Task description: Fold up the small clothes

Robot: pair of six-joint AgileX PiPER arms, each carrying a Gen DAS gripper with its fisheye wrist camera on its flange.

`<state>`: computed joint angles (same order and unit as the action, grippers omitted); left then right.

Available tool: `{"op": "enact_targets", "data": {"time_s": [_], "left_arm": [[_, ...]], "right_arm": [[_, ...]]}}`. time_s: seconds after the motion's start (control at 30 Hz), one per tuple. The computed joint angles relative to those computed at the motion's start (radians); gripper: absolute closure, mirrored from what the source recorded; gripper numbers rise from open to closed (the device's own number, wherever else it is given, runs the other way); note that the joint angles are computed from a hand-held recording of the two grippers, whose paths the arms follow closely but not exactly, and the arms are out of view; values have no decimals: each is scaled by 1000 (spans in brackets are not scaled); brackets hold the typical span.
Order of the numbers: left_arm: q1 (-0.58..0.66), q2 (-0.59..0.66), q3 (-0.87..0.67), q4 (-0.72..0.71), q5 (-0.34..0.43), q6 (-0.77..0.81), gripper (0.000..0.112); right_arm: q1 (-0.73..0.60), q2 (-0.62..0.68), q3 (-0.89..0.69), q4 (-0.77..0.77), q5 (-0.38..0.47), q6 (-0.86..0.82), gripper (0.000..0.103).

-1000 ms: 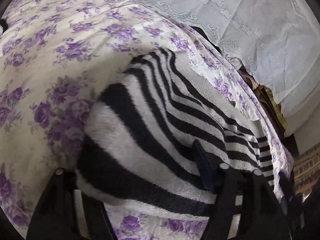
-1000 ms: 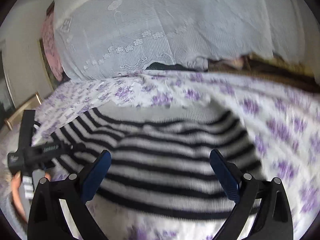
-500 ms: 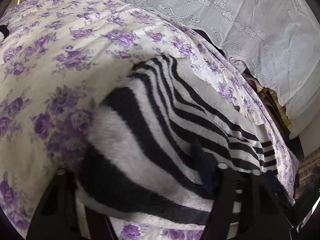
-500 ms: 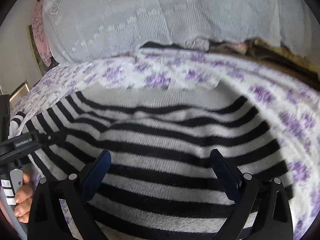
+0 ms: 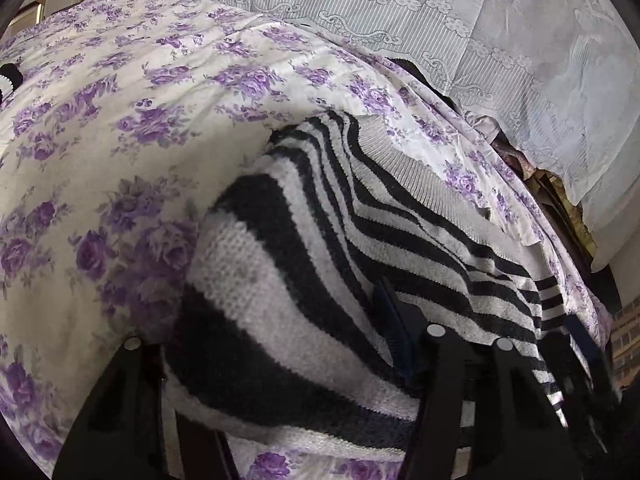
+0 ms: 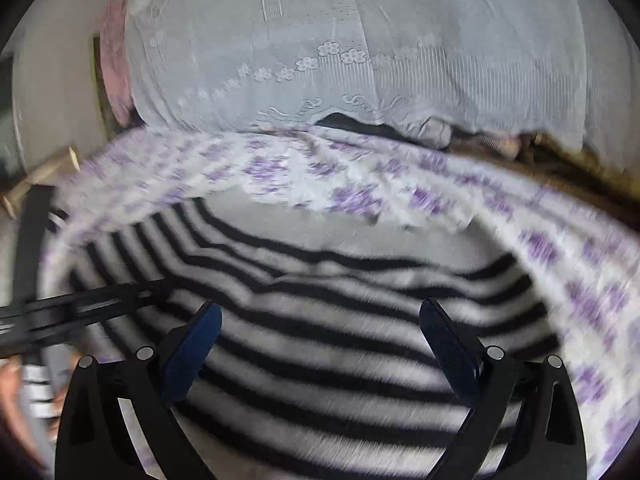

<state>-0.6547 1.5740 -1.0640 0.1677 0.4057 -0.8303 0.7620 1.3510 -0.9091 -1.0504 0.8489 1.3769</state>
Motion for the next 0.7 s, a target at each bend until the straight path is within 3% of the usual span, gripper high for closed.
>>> {"op": "enact_targets", "data": {"time_s": [0.03,0.13,0.23,0.3,0.4,0.53,0.7], "left_arm": [[-2,1,-2,7,2,-5,55],[-5,6,-8,11,6,-6,53],[-7,16,-18,3,7,5,45],[-10,24,-26,-14,5,35,38],[-17,26,-25,-13,-5,61,33],[-10,22,-20,-54,-11,101,34],[-3,11,-6,-54,-18,90,43]], "right_arm": [[-34,47,-34,21,2,-20,4],[-165,150,-77,238,-102,-220,3],[-187,75,-28,258,-151,-207,4],[-131,12,29,160,-116,-86,4],[-57,-71,84,124,-77,-44,4],[-30,-22,89,194,-54,-106,3],[-7,-95,134,160,-59,-40,4]]}}
